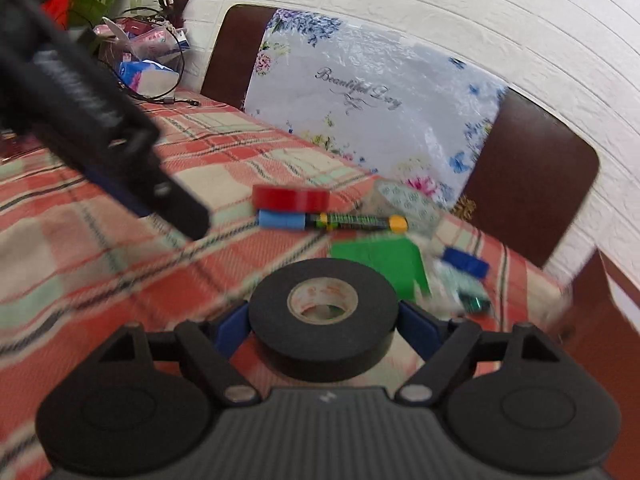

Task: Organize objects
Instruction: 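Grasp the black tape roll with the right gripper, then carry the black tape roll into the brown box and release it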

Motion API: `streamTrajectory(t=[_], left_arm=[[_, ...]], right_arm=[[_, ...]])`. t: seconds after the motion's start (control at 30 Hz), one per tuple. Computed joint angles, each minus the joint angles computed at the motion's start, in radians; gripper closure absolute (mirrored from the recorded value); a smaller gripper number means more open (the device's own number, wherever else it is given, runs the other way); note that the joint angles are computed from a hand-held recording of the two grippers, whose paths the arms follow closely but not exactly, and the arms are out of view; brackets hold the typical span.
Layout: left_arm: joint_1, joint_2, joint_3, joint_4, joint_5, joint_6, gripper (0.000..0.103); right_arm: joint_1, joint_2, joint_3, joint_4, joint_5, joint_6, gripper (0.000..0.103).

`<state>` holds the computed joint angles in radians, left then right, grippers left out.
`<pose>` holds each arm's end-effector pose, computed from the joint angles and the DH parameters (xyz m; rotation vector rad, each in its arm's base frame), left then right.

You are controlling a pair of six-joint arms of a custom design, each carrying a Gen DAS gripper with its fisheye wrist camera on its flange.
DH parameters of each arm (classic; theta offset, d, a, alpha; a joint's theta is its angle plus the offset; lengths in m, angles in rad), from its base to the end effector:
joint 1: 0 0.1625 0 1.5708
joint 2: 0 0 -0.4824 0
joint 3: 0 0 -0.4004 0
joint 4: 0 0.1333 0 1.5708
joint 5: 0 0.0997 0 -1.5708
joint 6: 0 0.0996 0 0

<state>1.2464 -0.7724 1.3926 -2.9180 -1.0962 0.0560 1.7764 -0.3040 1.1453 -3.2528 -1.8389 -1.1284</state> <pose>-0.0870 -0.8197 0.2665 0.2546 2.5774 -1.0557 0.2813 -0.8251 0.0186 1.3794 -1.9871 0.8214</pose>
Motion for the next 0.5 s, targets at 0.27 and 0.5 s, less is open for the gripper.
streamTrajectory(t=[0.27, 0.5], left_arm=[[-0.042, 0.081, -0.095, 0.253, -0.144, 0.057, 0.046], [-0.073, 0.114, -0.123, 0.365, -0.032, 0.018, 0.067]], right_arm=[[-0.038, -0.152, 0.241, -0.089, -0.064, 0.168, 0.02], [-0.06, -0.187, 0.288, -0.06, -0.013, 0.241, 0.024]])
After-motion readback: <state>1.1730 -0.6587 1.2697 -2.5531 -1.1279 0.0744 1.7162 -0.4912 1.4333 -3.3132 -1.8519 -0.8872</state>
